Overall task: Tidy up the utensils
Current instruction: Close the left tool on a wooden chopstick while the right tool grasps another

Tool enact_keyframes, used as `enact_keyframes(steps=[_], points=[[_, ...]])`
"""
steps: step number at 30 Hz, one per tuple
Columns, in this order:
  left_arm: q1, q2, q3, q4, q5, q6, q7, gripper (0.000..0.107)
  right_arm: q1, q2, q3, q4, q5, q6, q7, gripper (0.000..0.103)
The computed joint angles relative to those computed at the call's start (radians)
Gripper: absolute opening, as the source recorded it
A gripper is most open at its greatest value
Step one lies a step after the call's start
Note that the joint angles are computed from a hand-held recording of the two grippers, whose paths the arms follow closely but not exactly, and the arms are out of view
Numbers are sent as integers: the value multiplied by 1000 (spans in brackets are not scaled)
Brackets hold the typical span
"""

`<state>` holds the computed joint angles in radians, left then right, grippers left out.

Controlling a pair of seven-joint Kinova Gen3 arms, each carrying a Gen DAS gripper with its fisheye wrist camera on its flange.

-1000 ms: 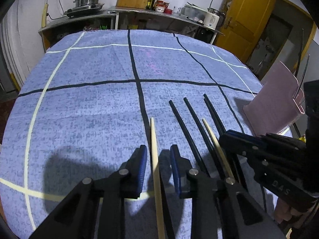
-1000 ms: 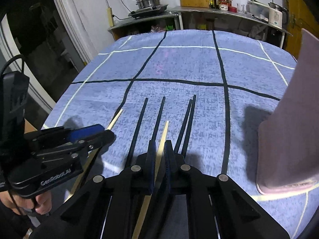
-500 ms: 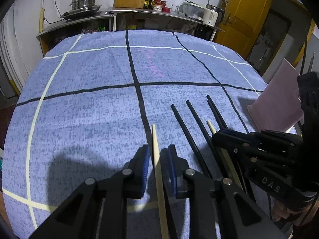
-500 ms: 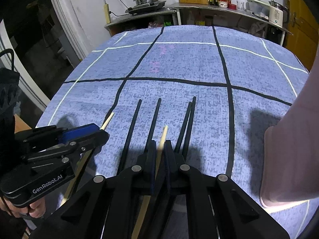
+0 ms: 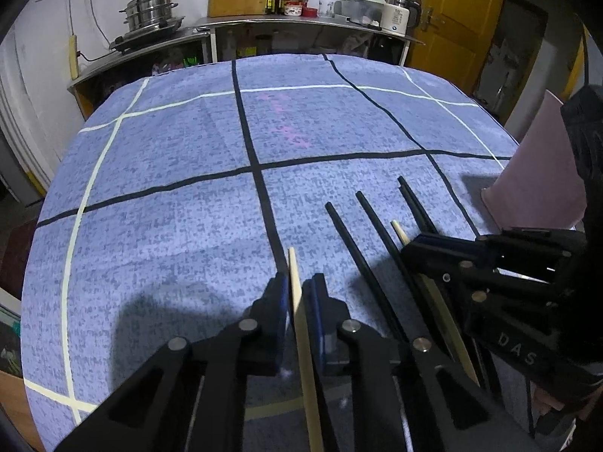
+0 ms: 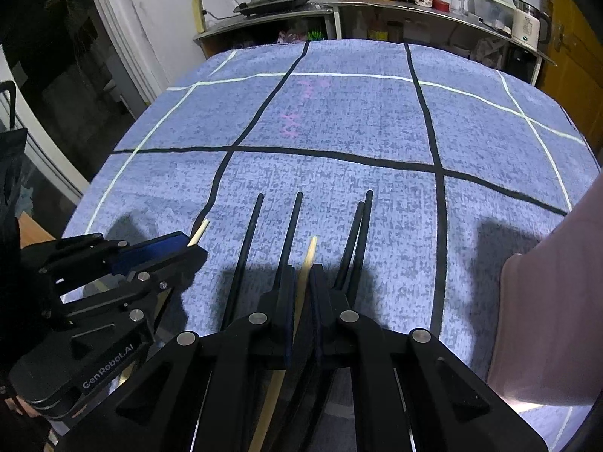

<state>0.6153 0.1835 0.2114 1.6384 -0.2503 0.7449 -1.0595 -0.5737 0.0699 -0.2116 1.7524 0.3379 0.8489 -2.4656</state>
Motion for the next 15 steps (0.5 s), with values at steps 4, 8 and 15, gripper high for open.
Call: enact_keyframes(steps=[4, 8, 15], points=[[-6, -2, -2, 3, 11, -4, 9, 7, -11, 6, -2, -10, 21, 19, -14, 7], [-21, -7, 1, 7, 37, -10, -7, 6, -12, -3, -2, 3, 26, 5, -33, 6], [-32, -25, 8, 6, 63, -7, -30, 6, -9, -28, -15, 8, 37, 2, -33, 5]])
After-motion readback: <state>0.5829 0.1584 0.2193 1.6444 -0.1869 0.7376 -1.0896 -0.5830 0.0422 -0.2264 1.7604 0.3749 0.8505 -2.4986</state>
